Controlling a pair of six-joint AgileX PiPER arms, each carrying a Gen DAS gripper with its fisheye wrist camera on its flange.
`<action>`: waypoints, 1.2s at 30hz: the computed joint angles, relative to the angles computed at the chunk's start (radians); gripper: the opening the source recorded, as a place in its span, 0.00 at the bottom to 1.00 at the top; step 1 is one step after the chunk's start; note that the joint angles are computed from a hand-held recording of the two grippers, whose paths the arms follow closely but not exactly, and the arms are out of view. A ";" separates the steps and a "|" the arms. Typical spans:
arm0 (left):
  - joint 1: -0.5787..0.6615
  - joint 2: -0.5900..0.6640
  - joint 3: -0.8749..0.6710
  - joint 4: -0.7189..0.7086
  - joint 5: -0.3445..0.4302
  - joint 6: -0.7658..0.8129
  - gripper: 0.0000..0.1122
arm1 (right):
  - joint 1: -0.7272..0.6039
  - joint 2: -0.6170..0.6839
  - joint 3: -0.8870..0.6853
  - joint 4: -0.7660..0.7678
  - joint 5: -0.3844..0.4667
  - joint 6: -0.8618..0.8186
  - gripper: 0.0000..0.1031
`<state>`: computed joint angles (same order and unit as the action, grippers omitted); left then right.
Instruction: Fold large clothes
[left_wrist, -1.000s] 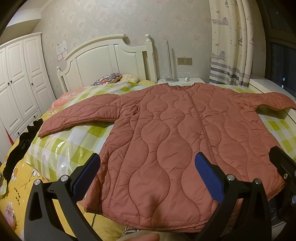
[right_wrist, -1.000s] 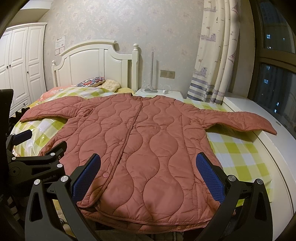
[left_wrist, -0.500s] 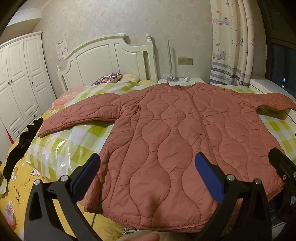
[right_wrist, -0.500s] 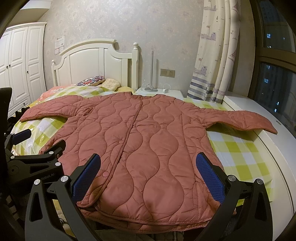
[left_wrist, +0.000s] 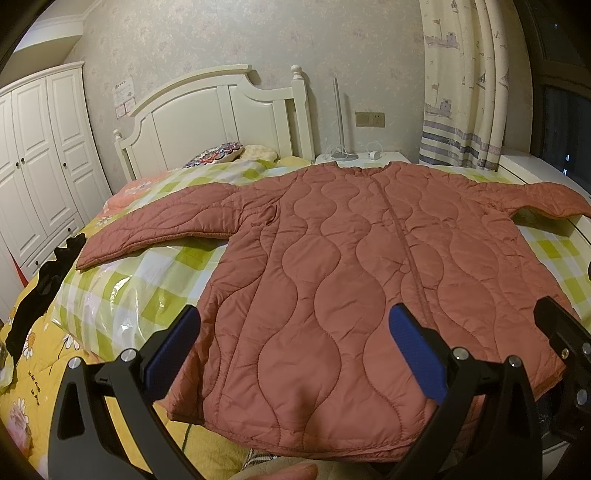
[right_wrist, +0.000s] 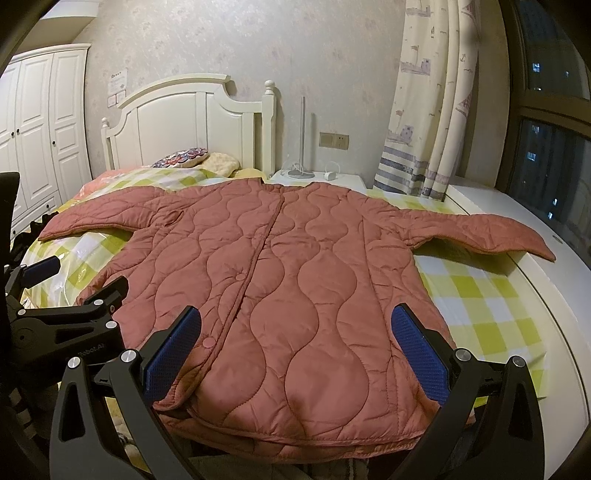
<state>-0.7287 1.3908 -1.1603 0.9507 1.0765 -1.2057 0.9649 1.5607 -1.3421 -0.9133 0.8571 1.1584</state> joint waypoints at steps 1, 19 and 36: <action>0.004 0.001 0.001 -0.006 -0.004 0.004 0.90 | -0.001 0.001 0.001 0.002 0.000 0.000 0.96; 0.224 0.277 -0.280 -0.309 -0.071 0.411 0.90 | -0.247 0.156 -0.129 0.282 -0.077 -0.252 0.96; 0.554 0.838 -0.978 -0.789 -0.133 0.883 0.90 | -1.039 0.581 -0.647 1.030 -0.239 -0.336 0.93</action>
